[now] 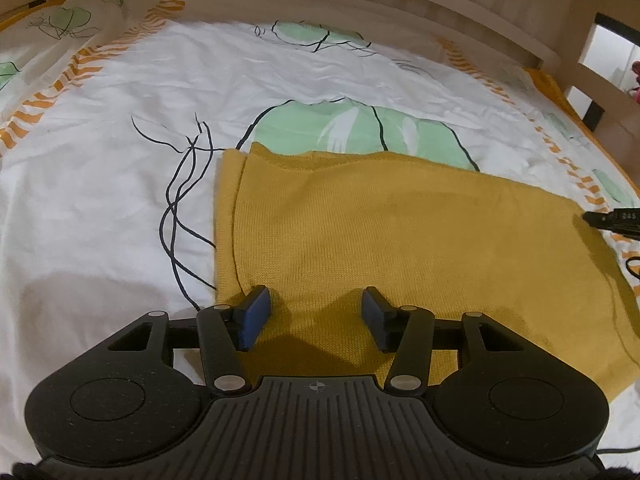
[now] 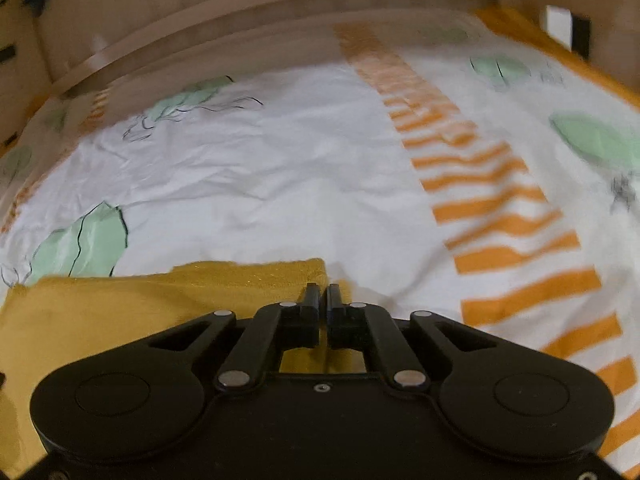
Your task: Fold small clothes
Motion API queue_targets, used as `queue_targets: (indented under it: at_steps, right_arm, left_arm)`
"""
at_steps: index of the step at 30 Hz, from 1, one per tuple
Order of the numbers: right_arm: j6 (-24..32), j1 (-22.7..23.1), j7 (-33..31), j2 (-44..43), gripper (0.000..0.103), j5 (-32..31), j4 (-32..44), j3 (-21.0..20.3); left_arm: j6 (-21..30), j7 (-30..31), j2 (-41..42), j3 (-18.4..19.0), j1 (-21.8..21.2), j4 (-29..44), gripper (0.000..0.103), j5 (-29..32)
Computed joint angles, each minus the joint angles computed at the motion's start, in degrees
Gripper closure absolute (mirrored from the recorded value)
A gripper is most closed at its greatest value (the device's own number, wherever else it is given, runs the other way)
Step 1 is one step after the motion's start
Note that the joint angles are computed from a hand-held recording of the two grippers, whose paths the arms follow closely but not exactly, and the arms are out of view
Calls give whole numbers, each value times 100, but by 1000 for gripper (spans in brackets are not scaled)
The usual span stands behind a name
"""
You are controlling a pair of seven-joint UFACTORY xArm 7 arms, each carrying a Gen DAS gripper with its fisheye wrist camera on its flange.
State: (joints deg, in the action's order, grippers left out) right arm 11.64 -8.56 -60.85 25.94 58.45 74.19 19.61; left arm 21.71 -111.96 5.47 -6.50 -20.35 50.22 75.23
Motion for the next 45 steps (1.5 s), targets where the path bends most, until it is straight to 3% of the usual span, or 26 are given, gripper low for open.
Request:
queue_targets:
  at_steps: [3,6,7,8,10,18,25,30,39,45]
  right_arm:
    - [-7,-203,-444,-51,94,379,-70,219]
    - [296,-290,-795,-155,80,867,-94,250]
    - [361,-297,-902,-220,71,1027,-138,234]
    - [479,-322,-1031,-299,52,1181,-197,217]
    - [696,-362,-1274,-466,37,1508,-352,169]
    - [1347,-161,-1097,-1114,27,1527,-1170,-550]
    - [2579,-182,-1042,-1428,11,2041,-1590,-1172]
    - [3012,8,-1445,-1396,0,2482,-1652,-1503]
    - [3373,102,-2393,-1394,0,3177,-1863,-1752]
    - [3613,73,-2498,-1345,0,3358,-1873,-1835]
  left_arm:
    - [42,-3,5,-10,-17,9,53,-12]
    - [29,122,5,-8,-10,15,53,-109]
    - [16,141,6,-4,-7,12,53,-126]
    - [7,155,3,0,-6,9,53,-140]
    - [-3,159,0,6,-5,6,53,-139]
    - [62,405,17,-2,-15,45,53,-389]
    - [416,1209,136,-38,-126,271,48,-1198]
    - [850,1897,286,-50,-265,565,42,-1901]
    - [1326,2524,515,34,-451,977,31,-2667]
    - [1678,2925,686,66,-539,1296,26,-3152]
